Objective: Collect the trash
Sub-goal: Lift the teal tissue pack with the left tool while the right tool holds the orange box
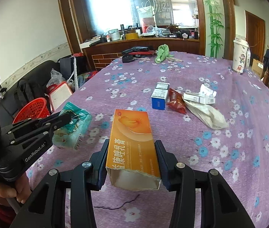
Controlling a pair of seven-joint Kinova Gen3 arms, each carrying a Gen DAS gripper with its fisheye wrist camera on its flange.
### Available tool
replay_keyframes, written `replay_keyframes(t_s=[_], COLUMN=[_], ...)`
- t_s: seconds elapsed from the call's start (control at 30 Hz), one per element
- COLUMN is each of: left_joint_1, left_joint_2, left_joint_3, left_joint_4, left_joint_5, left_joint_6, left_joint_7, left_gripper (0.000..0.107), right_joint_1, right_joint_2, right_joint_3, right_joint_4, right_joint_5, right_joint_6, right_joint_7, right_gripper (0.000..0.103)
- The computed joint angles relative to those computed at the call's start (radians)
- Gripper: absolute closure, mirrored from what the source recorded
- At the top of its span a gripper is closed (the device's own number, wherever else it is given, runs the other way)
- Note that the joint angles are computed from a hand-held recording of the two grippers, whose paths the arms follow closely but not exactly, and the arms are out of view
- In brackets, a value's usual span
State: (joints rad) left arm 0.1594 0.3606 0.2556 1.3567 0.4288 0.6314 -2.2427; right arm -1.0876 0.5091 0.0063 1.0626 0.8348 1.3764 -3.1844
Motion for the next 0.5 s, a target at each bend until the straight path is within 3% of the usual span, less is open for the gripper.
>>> replay_keyframes(t_s=[0.5], left_joint_1=[-0.064], left_joint_2=[-0.008], left_joint_3=[0.003], left_joint_4=[0.016], left_joint_5=[0.072], left_joint_6=[-0.008], left_joint_7=[-0.051], left_gripper=[0.097], right_joint_1=[-0.003], right_joint_2=[0.076], right_joint_3=[0.034], right_joint_4=[-0.164], right_joint_5=[-0.043], right_joint_6=[0.026], right_joint_7=[0.133], right_gripper=[0.054])
